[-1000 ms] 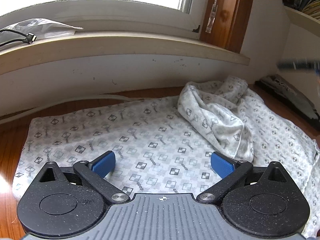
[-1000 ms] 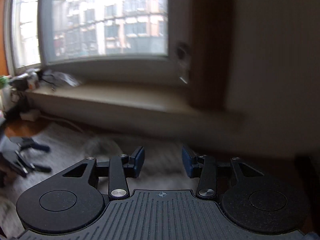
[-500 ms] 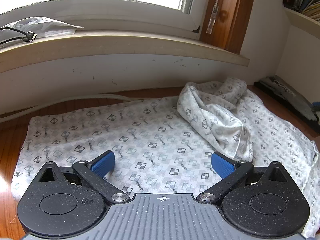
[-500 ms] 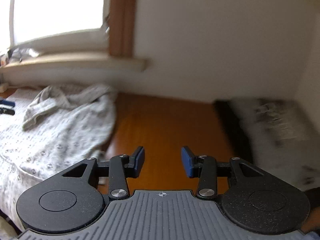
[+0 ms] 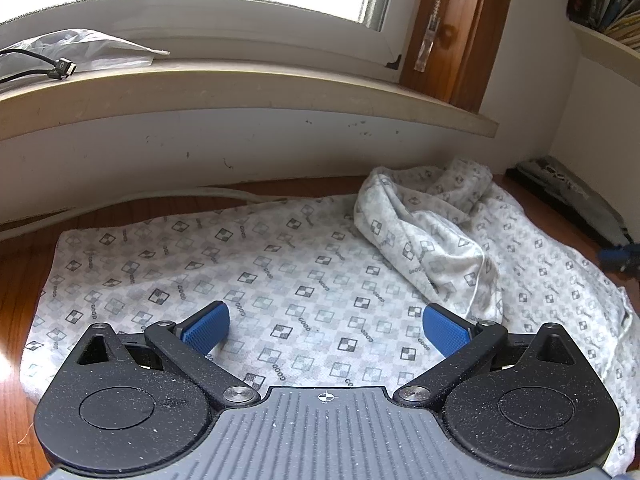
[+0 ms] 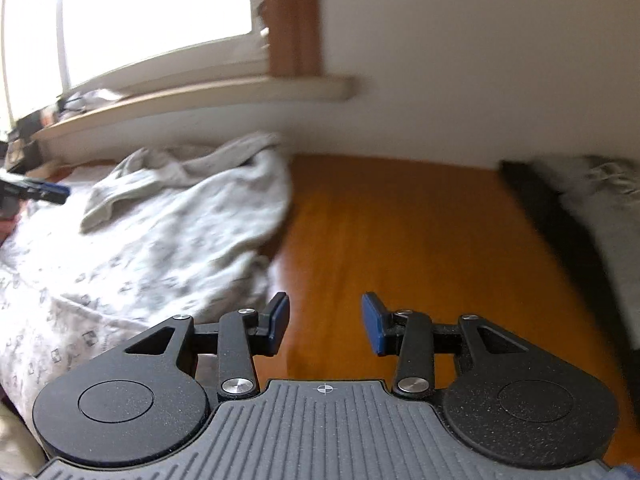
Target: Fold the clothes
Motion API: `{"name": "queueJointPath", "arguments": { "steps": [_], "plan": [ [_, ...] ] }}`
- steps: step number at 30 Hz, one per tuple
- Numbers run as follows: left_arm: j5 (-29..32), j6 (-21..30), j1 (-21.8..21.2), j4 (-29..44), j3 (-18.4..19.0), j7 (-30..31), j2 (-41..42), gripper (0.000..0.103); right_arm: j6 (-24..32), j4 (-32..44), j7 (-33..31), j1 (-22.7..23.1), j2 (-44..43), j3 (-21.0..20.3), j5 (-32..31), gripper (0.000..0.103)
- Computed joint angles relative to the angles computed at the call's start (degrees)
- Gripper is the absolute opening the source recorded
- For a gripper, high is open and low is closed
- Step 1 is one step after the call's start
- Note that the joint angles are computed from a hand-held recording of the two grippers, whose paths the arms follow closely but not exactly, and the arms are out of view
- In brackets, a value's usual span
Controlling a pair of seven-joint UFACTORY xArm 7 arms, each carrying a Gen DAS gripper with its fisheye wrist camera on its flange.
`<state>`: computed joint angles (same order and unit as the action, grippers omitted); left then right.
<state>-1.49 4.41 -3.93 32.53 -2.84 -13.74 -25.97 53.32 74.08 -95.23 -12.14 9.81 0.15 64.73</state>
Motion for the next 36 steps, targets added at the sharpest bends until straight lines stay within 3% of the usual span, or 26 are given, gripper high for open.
{"name": "queueJointPath", "arguments": {
  "steps": [8,17,18,19,20,21,24,26,29,31,34,36],
  "plan": [
    [-0.1,0.0,-0.2,0.1,0.3,0.1,0.0,0.103,5.8,-1.2,-0.8,0.1,-0.6,0.0,-0.5,0.041],
    [0.1,0.0,0.2,0.0,-0.1,-0.4,0.1,0.103,6.1,-1.5,-1.1,1.9,-0.7,0.8,-0.3,0.041],
    [0.2,0.0,0.2,0.0,-0.1,-0.4,0.1,0.103,5.5,-1.9,-1.9,2.3,-1.1,0.9,-0.7,0.037],
    [0.2,0.0,0.2,0.0,-0.1,-0.4,0.1,0.103,5.7,-1.7,-1.6,2.6,-1.2,0.9,-1.5,0.024],
    [0.2,-0.1,0.2,0.0,-0.1,-0.4,0.1,0.103,6.0,-1.5,-1.2,3.0,-1.3,0.9,-2.4,0.017],
    [0.1,-0.1,0.2,0.0,0.0,-0.4,0.0,0.103,5.2,-1.9,-2.0,3.3,-1.7,1.0,-2.7,0.009],
    [0.0,-0.2,0.0,-0.1,0.1,-0.5,-0.1,0.103,0.3,-4.4,-4.9,4.7,-3.7,1.2,-2.1,0.005],
    [-0.1,-0.3,0.0,-0.2,0.1,-0.6,-0.2,0.103,-7.8,-7.0,-9.6,6.1,-5.4,1.5,2.3,0.005],
    [-0.1,-0.3,0.1,-0.2,0.0,-0.7,-0.2,0.103,-14.4,-5.8,-13.1,6.9,-5.3,1.1,9.3,0.004],
    [-0.1,-0.3,-0.1,-0.2,0.2,-0.6,-0.1,0.103,-17.0,-4.1,-14.5,7.0,-5.0,0.7,12.6,0.004],
    [-0.4,-0.4,-0.6,-0.1,0.8,-0.1,0.0,0.103,-21.7,-3.1,-24.4,7.3,-5.5,0.9,21.0,0.004],
    [-0.6,-0.4,-0.9,-0.1,1.1,0.3,0.0,0.103,-22.6,-2.8,-27.3,7.8,-5.5,0.9,24.8,0.004]
  ]
}}
